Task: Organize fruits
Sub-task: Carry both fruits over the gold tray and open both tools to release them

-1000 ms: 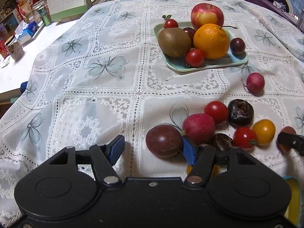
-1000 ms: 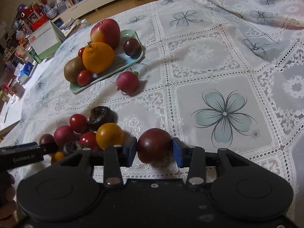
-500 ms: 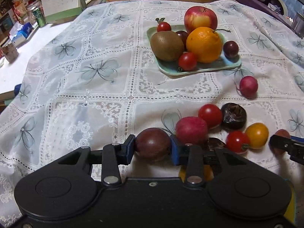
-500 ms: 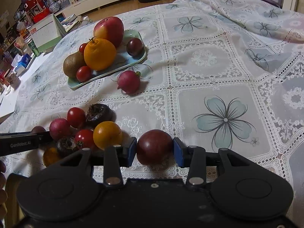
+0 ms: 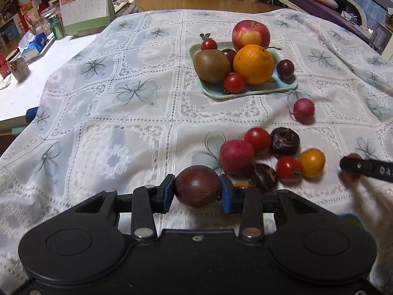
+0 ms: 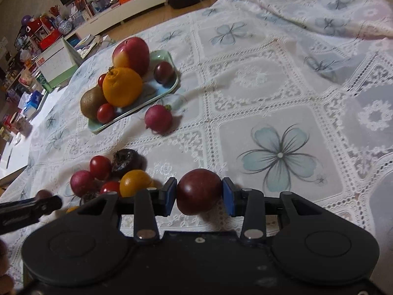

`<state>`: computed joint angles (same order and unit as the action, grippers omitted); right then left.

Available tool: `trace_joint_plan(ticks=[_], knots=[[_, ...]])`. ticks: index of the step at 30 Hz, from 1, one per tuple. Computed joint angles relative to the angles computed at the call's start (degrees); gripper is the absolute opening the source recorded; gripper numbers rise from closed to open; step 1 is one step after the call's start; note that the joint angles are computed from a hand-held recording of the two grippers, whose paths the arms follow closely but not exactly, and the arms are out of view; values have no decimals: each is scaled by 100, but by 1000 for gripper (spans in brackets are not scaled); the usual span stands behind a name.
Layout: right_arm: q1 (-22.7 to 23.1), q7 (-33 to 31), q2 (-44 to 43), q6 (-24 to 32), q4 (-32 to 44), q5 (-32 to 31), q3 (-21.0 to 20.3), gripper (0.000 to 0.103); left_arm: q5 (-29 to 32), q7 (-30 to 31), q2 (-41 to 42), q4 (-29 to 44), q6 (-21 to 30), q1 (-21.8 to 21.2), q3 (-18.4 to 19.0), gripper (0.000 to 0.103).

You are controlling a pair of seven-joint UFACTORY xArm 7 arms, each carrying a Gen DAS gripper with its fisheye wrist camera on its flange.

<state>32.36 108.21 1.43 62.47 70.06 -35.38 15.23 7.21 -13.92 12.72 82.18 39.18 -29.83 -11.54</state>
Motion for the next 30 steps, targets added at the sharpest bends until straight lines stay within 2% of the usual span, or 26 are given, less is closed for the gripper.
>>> trace_joint_plan(ticks=[4,7,11,16,20,27,30], knots=[[82,122,-37,153,40,-253,77,41,-336,179,-534,-599,-170,125,-73,47],[213,82,105,532,273,-498,146,41,-165,79,-940,-1060,-236,134,-93,47],[384,-59,289,771,532,-621,128,41,-78,-9,-1508,-1674,-264,189,-165,47],[547,70,333,616,631,-460,96,41,-354,140,-2089,-2291,-331,268,-223,47],[713,167,448,705,917,-358,136,41,-198,-85,-2447,-2674,-420,372,-312,47],[1262,-236,810,1368,1752,-446,179,41,-427,-49,-2699,-3002,-315,391,-293,47],[1472,-272,897,1453,1932,-410,163,41,-467,-9,-2771,-3097,-299,389,-310,47]])
